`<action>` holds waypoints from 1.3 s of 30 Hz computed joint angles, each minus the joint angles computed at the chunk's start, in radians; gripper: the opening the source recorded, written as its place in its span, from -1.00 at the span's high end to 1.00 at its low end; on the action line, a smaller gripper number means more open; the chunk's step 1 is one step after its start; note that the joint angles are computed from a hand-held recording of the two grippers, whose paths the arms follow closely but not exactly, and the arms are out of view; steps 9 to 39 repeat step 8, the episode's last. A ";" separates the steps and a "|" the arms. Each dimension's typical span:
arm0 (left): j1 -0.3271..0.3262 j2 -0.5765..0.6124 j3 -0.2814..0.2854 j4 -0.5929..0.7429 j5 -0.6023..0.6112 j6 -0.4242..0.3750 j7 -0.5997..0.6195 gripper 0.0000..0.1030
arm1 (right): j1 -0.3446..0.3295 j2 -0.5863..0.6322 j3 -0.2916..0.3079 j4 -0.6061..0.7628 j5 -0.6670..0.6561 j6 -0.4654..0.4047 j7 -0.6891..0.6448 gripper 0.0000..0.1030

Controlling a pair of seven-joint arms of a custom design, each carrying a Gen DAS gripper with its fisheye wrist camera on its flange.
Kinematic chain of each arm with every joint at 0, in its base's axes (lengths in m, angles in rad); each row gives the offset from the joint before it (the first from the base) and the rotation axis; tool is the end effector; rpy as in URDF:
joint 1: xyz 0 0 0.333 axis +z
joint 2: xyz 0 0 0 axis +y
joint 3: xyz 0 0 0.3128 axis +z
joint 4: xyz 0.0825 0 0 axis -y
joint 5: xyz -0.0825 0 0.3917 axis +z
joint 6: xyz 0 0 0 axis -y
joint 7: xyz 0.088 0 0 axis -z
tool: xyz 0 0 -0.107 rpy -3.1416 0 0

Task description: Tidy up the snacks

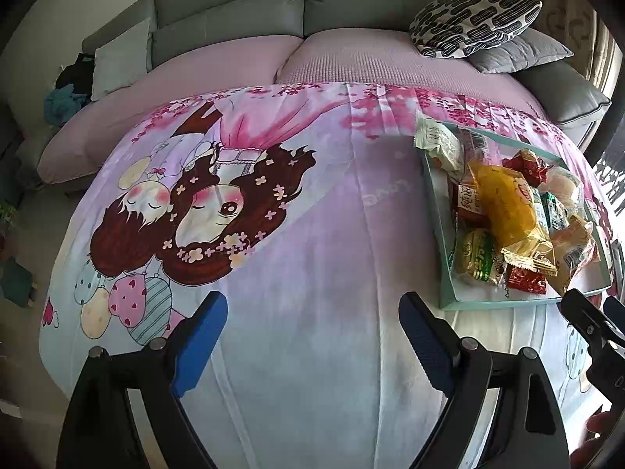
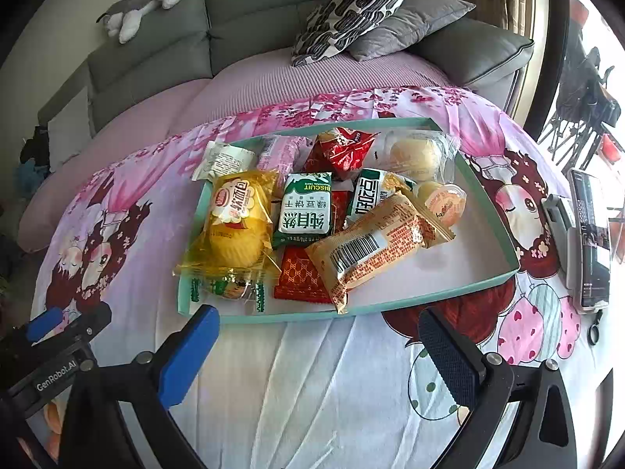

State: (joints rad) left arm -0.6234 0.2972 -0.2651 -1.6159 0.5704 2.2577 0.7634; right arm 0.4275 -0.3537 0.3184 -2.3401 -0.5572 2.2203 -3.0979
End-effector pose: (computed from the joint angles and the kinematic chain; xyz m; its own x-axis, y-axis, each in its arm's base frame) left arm 0.4591 -0.5104 0.4923 -0.3059 -0.9461 -0.1066 -0.7982 0.3159 -0.5130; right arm 0.3555 0.3160 0.4862 -0.5095 -0.8518 -0.1220 -0.6702 0.4817 -0.5646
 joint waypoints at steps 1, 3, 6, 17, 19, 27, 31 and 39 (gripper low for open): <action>-0.002 0.001 0.001 0.001 0.003 -0.002 -0.001 -0.74 | 0.000 0.000 -0.001 0.000 0.001 0.000 -0.002 -1.00; -0.005 -0.003 0.003 -0.007 0.019 0.006 -0.008 -0.74 | 0.001 -0.001 -0.003 -0.002 0.005 0.003 -0.004 -1.00; -0.009 -0.006 0.003 -0.008 0.038 0.008 -0.014 -0.74 | 0.000 -0.001 -0.004 -0.002 0.009 0.004 -0.007 -1.00; -0.006 -0.006 0.001 -0.008 0.032 0.015 -0.009 -0.74 | -0.001 0.000 -0.004 -0.002 0.008 0.004 -0.006 -1.00; -0.006 -0.006 0.001 -0.008 0.032 0.015 -0.009 -0.74 | -0.001 0.000 -0.004 -0.002 0.008 0.004 -0.006 -1.00; -0.006 -0.006 0.001 -0.008 0.032 0.015 -0.009 -0.74 | -0.001 0.000 -0.004 -0.002 0.008 0.004 -0.006 -1.00; -0.006 -0.006 0.001 -0.008 0.032 0.015 -0.009 -0.74 | -0.001 0.000 -0.004 -0.002 0.008 0.004 -0.006 -1.00; -0.006 -0.006 0.001 -0.008 0.032 0.015 -0.009 -0.74 | -0.001 0.000 -0.004 -0.002 0.008 0.004 -0.006 -1.00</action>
